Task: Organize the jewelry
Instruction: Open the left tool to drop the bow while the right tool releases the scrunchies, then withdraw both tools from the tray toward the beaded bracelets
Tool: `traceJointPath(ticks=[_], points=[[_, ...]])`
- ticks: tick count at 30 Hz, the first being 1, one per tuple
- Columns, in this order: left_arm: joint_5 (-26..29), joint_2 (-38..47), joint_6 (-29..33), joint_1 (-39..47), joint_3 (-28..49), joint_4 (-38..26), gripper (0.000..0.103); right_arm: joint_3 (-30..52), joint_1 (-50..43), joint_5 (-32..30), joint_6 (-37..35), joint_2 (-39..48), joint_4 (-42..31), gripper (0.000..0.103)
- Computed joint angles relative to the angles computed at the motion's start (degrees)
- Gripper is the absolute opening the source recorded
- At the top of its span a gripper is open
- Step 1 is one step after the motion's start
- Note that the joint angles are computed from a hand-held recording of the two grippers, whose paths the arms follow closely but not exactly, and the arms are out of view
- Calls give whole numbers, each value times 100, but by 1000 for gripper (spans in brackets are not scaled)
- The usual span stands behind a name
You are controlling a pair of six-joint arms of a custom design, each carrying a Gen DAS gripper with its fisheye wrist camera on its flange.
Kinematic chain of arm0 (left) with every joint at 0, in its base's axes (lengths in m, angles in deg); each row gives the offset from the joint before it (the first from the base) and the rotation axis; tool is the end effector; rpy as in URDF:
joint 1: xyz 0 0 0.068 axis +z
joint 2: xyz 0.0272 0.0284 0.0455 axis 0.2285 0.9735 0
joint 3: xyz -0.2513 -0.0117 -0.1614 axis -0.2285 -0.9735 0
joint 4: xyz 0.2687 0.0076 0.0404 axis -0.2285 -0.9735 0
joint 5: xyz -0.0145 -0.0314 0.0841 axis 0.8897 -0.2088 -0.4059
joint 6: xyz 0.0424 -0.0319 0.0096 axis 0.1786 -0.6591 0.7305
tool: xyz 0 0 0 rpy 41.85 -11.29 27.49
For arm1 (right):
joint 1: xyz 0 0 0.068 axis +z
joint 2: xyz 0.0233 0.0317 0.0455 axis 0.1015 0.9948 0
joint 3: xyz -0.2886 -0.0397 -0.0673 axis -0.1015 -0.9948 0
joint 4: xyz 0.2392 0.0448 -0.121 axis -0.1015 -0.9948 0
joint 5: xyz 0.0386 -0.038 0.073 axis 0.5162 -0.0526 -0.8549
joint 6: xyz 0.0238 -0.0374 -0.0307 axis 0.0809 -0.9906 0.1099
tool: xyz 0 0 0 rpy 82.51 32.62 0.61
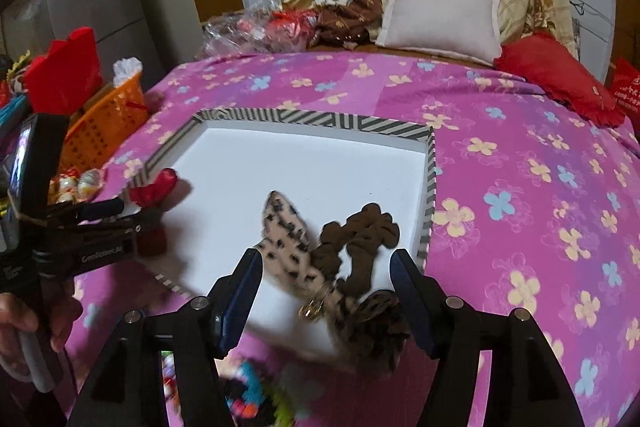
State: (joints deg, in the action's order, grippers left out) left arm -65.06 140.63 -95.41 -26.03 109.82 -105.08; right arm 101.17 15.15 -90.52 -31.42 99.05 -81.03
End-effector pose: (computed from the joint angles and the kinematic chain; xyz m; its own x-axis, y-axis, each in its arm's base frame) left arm 0.3087 -0.2305 0.1944 -0.8285 -0.0893 -0.5528 -0.1695 0.9809 0.0955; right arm 0.3036 0.0579 0.2110 -0.7003 -0.2000 -0.6852 -0.3662 0.9246 0.1044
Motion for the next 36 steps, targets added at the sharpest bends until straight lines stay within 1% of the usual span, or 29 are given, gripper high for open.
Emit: traceJointPath(ticks=[4, 6, 13, 19, 23, 28, 33, 36], points=[[-380, -351, -135, -317, -144, -143, 64, -419, 55, -62, 39, -711, -97, 65], [-520, -509, -263, -474, -209, -247, 64, -581, 78, -86, 75, -1024, -185, 70], [-849, -998, -963, -1089, -469, -687, 64, -1018, 231, 101, 174, -1950, -600, 71], [-947, -1206, -1640, -1582, -714, -986, 64, -1350, 222, 65, 347, -2499, -876, 71], [-1024, -1225, -2103, -1888, -791, -1240, 64, -1527, 321, 164, 407, -2803, -1075, 71], [-1080, -1308, -2576, -2188, -923, -1449, 64, -1727, 363, 185, 503, -3219, -1295, 71], [-1046, -1398, -2971, -2426, -1043, -1552, 64, -1855, 429, 269, 555, -3446, -1477, 71], [-1096, -1398, -3173, -2567, -1060, -1677, 64, -1908, 376, 203, 566, -3602, -1589, 71]])
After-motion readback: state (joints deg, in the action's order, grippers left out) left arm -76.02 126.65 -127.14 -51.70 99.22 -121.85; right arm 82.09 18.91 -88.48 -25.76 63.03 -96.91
